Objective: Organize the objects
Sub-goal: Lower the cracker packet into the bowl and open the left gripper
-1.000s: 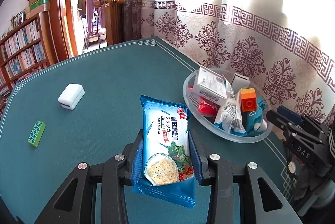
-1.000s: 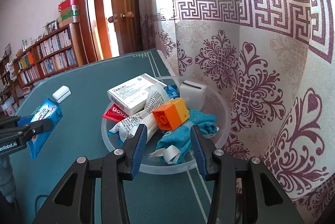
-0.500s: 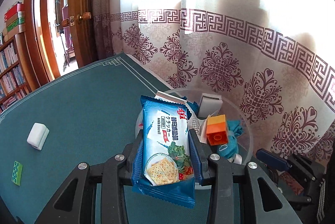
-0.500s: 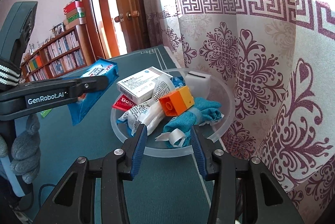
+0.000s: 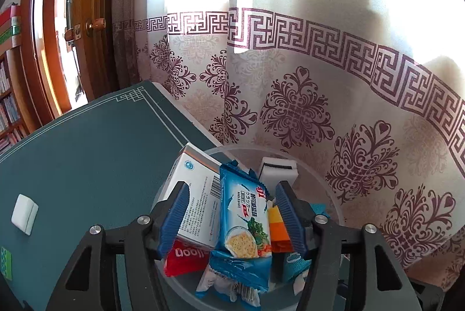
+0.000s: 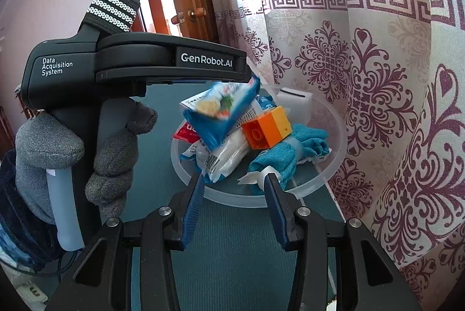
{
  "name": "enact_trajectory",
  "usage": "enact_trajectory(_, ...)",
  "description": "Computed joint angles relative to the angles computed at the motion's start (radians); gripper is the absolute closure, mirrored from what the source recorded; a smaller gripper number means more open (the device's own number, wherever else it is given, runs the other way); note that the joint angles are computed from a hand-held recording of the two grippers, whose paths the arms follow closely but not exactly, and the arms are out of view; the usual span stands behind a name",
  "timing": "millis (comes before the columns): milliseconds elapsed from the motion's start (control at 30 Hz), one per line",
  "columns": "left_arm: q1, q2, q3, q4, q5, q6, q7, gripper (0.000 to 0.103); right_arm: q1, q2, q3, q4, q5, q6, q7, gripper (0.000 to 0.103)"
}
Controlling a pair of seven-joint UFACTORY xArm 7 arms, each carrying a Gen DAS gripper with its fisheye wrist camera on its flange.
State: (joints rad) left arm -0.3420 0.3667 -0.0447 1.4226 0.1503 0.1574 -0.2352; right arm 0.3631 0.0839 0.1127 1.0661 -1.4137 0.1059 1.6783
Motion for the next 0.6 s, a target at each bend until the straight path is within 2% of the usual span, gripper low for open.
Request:
enact_trajectory(267,0.011,-0.059,0.031,-0.080,0.008,-0.024,-0.050,0.028,0.007,0.005,0.002,0.001,0.013,0.012,-0.011,0.058)
enact_trajectory(467,-0.030,-0.110,0.097,-0.150,0.112,-0.051,-0.157,0.011,0.013,0.005,0.004,-0.004,0.023,0.020,-0.018,0.058)
enact_trajectory(600,-0.043,-0.139,0.123,-0.188,0.192,-0.058,-0.229,0.010,0.016,0.011,0.002,-0.001,0.026,0.018,-0.022,0.058)
